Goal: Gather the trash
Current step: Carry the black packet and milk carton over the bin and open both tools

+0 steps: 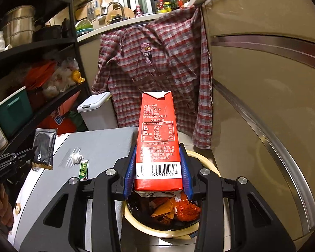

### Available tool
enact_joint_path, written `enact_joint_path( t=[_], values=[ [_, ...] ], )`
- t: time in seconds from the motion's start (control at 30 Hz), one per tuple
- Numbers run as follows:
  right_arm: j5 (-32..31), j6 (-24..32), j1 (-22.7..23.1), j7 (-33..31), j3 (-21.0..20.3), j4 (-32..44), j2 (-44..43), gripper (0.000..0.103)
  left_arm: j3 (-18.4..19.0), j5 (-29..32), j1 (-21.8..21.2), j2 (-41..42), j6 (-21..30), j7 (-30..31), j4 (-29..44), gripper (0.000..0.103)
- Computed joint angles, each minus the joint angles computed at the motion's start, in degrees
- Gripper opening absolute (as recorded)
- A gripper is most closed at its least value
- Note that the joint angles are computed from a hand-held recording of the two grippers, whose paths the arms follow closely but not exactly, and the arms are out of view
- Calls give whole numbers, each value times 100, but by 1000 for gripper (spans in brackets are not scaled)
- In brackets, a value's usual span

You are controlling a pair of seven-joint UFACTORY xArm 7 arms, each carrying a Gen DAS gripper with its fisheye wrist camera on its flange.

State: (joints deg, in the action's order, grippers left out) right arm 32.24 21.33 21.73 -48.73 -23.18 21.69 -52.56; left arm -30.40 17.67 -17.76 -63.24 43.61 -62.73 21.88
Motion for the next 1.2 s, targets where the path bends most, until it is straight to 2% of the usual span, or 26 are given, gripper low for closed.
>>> enact_joint_path(
  t=[0.23,0.43,0.73,1.2],
  values=[
    [-20,-209,33,-19,44,29,124,39,-208,213,431,734,-615,-178,369,2],
    [5,-209,135,-41,-74,183,345,39,-579,499,840,1482,-1123,-641,633,2],
    [190,-165,233,-147,-168,344,621,39,-882,1103,1177,2452,-1478,-1265,1011,2],
    [564,-118,217,-276,-79,489,923,39,-681,2091,1096,3403,-1583,-1836,1400,2]
  ],
)
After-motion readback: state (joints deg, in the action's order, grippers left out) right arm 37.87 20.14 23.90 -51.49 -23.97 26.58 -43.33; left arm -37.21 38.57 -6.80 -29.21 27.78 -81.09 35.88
